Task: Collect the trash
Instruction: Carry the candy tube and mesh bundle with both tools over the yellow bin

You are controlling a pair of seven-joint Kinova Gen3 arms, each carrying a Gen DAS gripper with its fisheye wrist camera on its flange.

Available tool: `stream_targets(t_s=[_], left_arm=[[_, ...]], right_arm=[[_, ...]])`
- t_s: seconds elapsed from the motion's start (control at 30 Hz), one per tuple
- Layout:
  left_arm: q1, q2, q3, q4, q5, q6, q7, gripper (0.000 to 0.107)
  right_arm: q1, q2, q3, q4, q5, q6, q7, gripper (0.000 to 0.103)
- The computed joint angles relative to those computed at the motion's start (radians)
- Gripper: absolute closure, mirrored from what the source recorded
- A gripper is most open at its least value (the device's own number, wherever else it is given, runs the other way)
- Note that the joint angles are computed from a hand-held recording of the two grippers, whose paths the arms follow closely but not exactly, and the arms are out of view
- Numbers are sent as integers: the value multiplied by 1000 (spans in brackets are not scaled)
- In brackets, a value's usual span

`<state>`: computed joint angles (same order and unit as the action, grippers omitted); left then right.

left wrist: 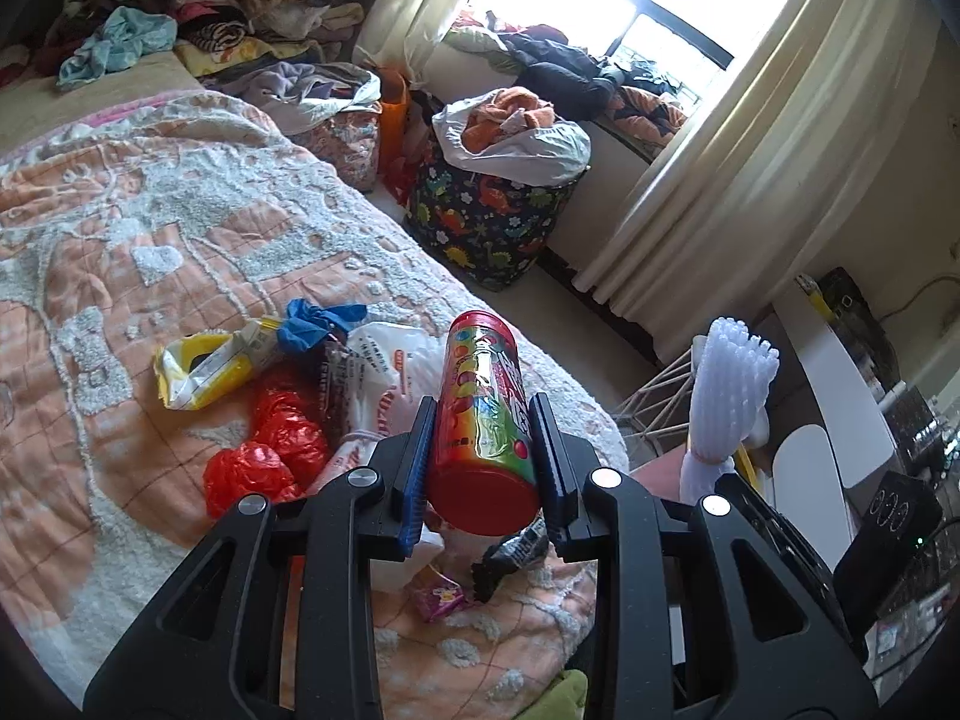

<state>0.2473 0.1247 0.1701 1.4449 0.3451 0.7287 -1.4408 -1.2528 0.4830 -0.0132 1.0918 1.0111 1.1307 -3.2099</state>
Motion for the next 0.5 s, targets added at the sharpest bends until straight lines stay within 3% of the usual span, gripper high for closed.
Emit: stream_targets(t_s=[0.5], left_arm=[[91,25,44,-52,-29,5,-22,84]], right_arm=[[-9,-109,-66,150,89,135,-196,89]])
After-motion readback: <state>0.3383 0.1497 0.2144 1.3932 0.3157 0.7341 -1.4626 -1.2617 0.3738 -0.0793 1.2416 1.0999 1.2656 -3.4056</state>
